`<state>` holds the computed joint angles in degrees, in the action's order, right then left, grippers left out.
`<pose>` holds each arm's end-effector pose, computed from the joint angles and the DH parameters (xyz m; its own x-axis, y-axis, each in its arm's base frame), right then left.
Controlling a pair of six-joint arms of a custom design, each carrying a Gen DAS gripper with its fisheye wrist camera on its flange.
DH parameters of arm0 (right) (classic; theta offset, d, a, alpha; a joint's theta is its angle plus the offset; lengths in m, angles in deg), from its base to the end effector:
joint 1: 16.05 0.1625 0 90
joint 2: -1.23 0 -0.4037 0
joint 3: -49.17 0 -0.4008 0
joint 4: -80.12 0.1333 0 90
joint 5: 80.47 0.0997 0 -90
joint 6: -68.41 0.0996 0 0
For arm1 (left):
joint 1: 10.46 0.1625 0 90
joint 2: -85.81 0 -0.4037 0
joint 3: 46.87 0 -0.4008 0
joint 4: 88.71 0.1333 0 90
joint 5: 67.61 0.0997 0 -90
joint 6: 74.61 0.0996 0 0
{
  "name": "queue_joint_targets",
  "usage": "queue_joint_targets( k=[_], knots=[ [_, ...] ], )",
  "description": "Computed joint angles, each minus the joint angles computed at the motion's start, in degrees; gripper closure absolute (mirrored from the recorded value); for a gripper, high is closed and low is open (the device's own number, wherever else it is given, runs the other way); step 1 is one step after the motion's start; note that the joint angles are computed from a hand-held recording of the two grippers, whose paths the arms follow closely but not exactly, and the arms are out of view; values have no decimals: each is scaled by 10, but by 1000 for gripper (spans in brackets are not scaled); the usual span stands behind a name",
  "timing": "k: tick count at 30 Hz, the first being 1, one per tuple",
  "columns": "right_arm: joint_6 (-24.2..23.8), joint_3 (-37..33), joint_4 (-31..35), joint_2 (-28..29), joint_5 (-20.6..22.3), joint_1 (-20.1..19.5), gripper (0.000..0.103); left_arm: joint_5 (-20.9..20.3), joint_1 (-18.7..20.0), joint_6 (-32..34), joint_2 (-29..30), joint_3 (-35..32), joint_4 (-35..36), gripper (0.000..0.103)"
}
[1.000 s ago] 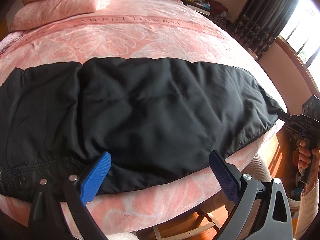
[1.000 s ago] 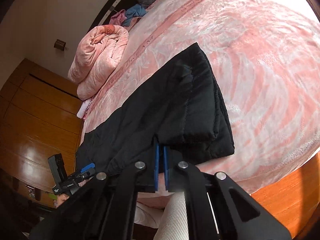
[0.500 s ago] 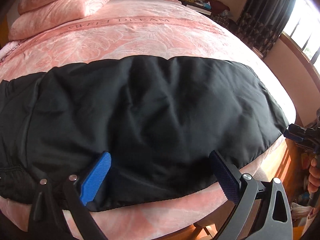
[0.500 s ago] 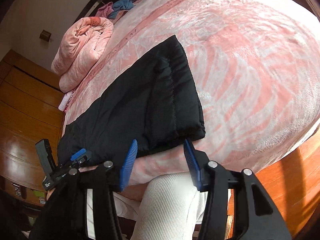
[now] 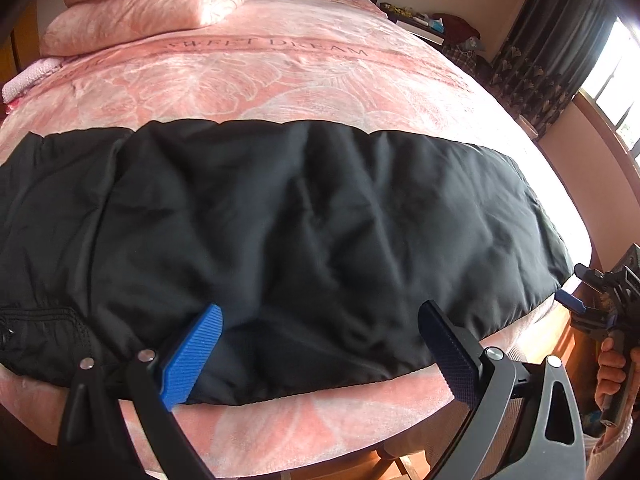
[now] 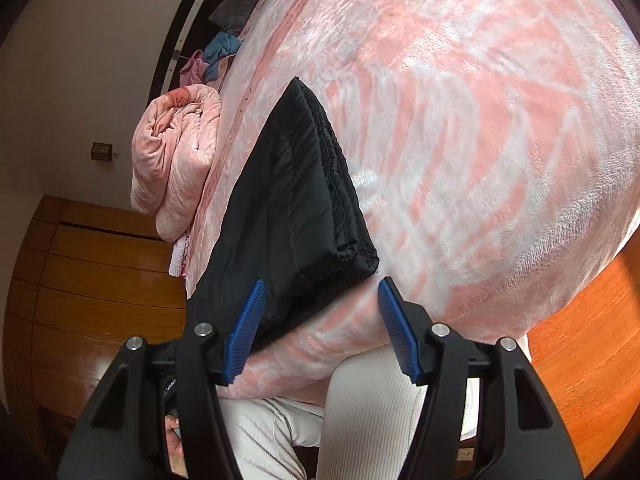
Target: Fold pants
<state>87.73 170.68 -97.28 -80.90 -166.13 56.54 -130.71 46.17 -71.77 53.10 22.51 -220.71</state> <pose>-0.0169 -0.5246 0.3158 -0.8475 0.4420 -0.2937 0.5092 0.5213 -0.6848 -0.2738 -0.7401 0.0621 -0.7398 0.4961 -0.4545 0.5850 0.8079 -0.0705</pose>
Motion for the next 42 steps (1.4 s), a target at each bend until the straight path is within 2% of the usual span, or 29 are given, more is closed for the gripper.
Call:
queue_joint_targets(
  k=[4,6,7,10,14,17,19,22,24,26,28,31,32,33,36,39,42],
  knots=[
    [12,-13,-7,14,26,-12,46,3,3,-5,4,-7,3,4],
    [8,-22,-4,20,24,-11,58,10,2,-3,7,-6,1,4],
    [6,-26,-2,22,28,-11,70,15,1,0,8,-5,0,4],
    [5,-34,-11,28,59,-12,82,27,-1,9,12,-2,-4,4],
    [-16,-70,6,27,53,18,86,22,2,6,13,-3,-5,4],
    [-52,-122,43,33,28,58,88,12,3,-12,18,-13,-8,4],
    [-79,-158,70,38,-2,85,89,-2,3,-26,25,-26,-18,4],
    [-103,-185,78,32,-25,101,90,-36,-1,-40,43,-62,-31,4],
    [-102,-179,59,12,-35,93,90,-65,-5,-41,58,-89,-32,4],
    [-98,-155,37,-18,-53,76,90,-71,-13,-39,76,-114,-15,4],
    [-100,-135,45,-38,-115,64,90,-70,-16,-44,91,-130,13,4],
    [-87,-123,115,-40,-188,35,89,-56,-14,-54,103,-130,50,4],
    [-82,-120,130,-32,-215,28,89,-43,-15,-39,102,-114,36,4],
    [-83,-114,133,-27,-223,20,88,-30,-18,-8,97,-91,9,4],
    [-80,-90,94,-27,-194,2,87,6,-30,53,85,-49,-30,4],
    [-86,-85,81,-29,-193,3,85,1,-30,43,68,-37,-27,4],
    [-88,-84,83,-28,-212,8,73,6,-27,31,42,-14,-55,4]
  ],
)
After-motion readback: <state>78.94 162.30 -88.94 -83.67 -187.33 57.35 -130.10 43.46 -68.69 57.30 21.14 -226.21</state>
